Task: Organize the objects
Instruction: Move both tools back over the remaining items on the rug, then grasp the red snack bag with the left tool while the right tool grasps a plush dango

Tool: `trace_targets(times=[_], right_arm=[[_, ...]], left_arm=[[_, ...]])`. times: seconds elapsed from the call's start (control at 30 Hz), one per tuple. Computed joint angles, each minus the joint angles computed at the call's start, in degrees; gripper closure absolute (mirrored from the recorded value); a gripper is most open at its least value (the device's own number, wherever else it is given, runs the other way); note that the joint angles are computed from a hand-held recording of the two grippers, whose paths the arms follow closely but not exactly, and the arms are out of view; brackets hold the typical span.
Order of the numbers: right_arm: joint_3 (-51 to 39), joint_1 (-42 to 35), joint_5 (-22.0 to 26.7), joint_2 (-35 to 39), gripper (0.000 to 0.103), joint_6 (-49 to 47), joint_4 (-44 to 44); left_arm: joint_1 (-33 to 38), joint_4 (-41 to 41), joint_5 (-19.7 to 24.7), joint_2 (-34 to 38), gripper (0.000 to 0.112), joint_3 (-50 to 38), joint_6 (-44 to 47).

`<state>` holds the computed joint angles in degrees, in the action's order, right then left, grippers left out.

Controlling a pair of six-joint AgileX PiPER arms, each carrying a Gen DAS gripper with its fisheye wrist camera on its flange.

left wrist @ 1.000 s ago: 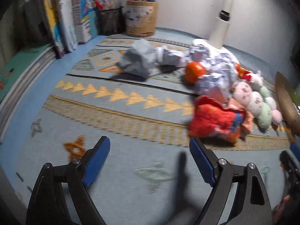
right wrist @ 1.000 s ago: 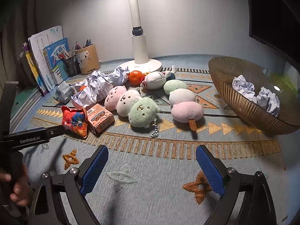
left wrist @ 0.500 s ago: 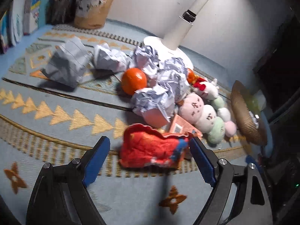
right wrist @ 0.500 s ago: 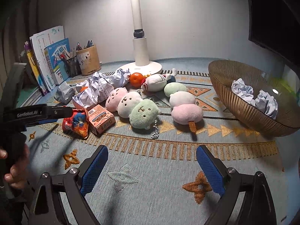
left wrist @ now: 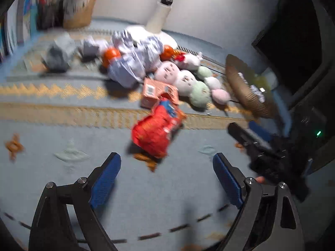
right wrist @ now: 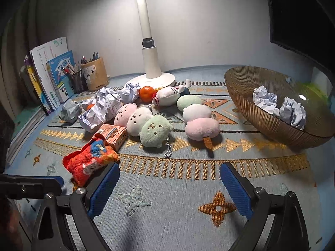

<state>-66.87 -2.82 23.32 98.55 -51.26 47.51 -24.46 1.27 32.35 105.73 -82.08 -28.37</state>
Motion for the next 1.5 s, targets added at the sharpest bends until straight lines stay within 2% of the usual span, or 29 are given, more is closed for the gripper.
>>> trace_targets(times=[0.07, 0.13, 0.23, 0.3, 0.33, 0.4, 0.47, 0.53, 0.57, 0.6, 0.63, 0.67, 0.73, 0.83, 0.87, 0.9, 0.93, 1.0, 1.1, 1.13, 1.27, 1.33, 1.43, 1.5], right_arm=[[-1.23, -0.75, 2.06, 0.8, 0.007, 0.48, 0.08], [-3.32, -2.01, 6.39, 1.98, 0.007, -0.01, 0.55], [-12.18, -6.69, 23.07, 7.23, 0.007, -2.81, 3.14], [-18.02, -8.79, 29.97, 8.82, 0.007, -2.24, 3.02], [-21.9, -8.9, 33.02, 9.76, 0.007, -1.88, 1.42], [-29.12, -7.67, 36.45, 11.95, 0.007, -0.88, -2.58], [-33.1, -4.66, 33.7, 13.57, 0.007, 1.55, -7.65], [-39.53, -1.57, 35.14, 18.01, 0.007, 3.64, -12.03], [-42.2, 0.05, 35.43, 20.09, 0.008, 5.22, -14.58], [-44.68, 1.58, 35.41, 22.21, 0.018, 6.21, -16.95], [-46.6, 2.71, 35.39, 23.75, 0.033, 6.33, -18.76], [-47.39, 3.8, 34.46, 24.56, 0.037, 5.93, -20.44], [-46.62, 5.56, 31.15, 24.87, 0.037, 2.41, -22.9], [-50.68, 6.86, 33.86, 28.08, 0.037, -0.44, -24.84], [-50.96, 7.61, 32.3, 28.79, 0.037, 0.21, -26.8], [-52.76, 8.37, 32.06, 30.33, 0.037, 2.56, -29.61], [-55.96, 8.57, 34.11, 32.52, 0.038, 4.45, -30.92], [-57.31, 8.02, 35.33, 33.76, 0.047, 5.2, -29.19], [-51.47, 6.05, 34.08, 29.81, 0.054, 6.18, -24.83], [-47.55, 5.34, 32.52, 27.02, 0.054, 7.25, -23.99], [-37.23, 0.1, 33.57, 18.21, 0.054, 15.83, -19.26], [-28.71, -1.56, 31.19, 12.89, 0.053, 19.87, -19.78], [-18.31, -3.79, 26.79, 7.83, 0.052, 19.51, -15.69], [-14.19, -4.24, 23.75, 5.86, 0.048, 18.42, -13.79]], left_arm=[[-2.42, 9.51, 5.2, 2.51, 0.022, -5.11, -3.49], [-3.47, 11.57, 8.55, 6.28, 0.022, -11.05, -1.44], [-3.93, 13.37, 12.01, 12.67, 0.022, -18.45, 3.17], [-3.78, 16.73, 15.26, 16.42, 0.022, -22.01, 4.34], [-3.71, 18.49, 14.41, 16.77, 0.02, -21.32, 3.9], [-2.02, 15.14, 8.67, 14.7, 0.022, -17.39, 5.15], [0.02, 8.65, 7.58, 14.66, 0.035, -17.41, 8.78], [0.48, 7.83, 6.79, 14.17, 0.066, -16.66, 10.2], [0.54, 7.57, 6.54, 13.68, 0.07, -16.05, 11.19], [0.92, 6.17, 5.94, 12.94, 0.078, -15.03, 12.8], [1.32, 4.96, 5.1, 12.04, 0.08, -13.73, 13.77], [2.05, 3.43, 4.41, 11.3, 0.08, -12.67, 14.64], [3.91, -0.65, 3.19, 8.89, 0.08, -9.19, 15.92], [4.54, -2.84, -1.9, 4.79, 0.08, -2.34, 15.79], [4.5, -2.57, -2.81, 3.85, 0.08, -0.89, 15.2], [4.44, -1.94, -2.76, 3.37, 0.08, -0.23, 14.18], [4.24, -1.1, -2.55, 3.09, 0.08, 0.25, 12.77], [4.13, -0.54, -2.78, 2.41, 0.08, 1.48, 11.34], [3.95, -0.41, -4.05, 1.91, 0.08, 3.04, 9.59], [4.0, -0.64, -4.5, 1.31, 0.08, 3.97, 9.1], [4.5, -2.2, -5.94, 0.14, 0.08, 5.59, 8.38], [4.14, -0.86, -5.79, 0.42, 0.08, 5.32, 7.14], [1.94, 8.33, -4.34, 1.84, 0.079, 3.65, 0.17], [1.88, 7.89, -4.06, 2.57, 0.072, 3.13, 0.41]])
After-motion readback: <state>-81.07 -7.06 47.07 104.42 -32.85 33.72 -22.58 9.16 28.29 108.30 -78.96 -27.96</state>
